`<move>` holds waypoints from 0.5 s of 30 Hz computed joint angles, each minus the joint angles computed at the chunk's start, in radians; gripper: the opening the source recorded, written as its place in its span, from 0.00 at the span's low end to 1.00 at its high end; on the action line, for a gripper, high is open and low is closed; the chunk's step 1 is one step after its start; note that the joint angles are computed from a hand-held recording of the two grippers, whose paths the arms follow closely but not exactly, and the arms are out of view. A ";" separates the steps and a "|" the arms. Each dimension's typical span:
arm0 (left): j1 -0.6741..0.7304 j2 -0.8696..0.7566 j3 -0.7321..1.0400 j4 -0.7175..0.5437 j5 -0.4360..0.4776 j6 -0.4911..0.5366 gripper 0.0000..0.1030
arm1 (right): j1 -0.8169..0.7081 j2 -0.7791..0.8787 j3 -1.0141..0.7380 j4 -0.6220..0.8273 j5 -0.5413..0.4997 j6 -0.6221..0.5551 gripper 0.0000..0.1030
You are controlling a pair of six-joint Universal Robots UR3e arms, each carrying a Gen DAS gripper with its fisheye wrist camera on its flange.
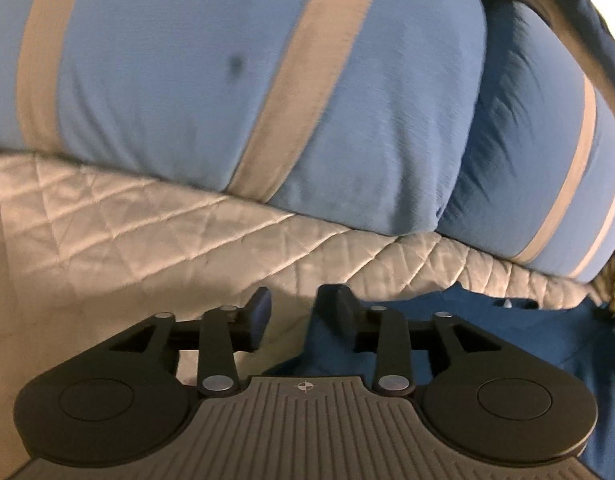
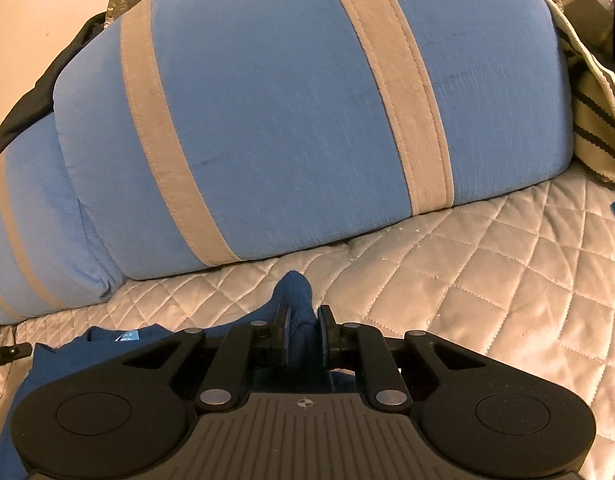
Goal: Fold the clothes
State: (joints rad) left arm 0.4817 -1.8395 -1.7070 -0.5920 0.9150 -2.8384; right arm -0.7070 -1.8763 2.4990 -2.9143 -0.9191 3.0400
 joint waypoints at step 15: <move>0.084 0.107 -0.109 -0.064 -0.058 0.026 0.05 | -0.023 -0.031 0.001 0.063 0.032 -0.028 0.15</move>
State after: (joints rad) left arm 0.5652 -1.7327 -1.8162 -0.6562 0.8567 -2.8126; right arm -0.7295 -1.9073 2.5000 -2.8517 -0.8868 3.0124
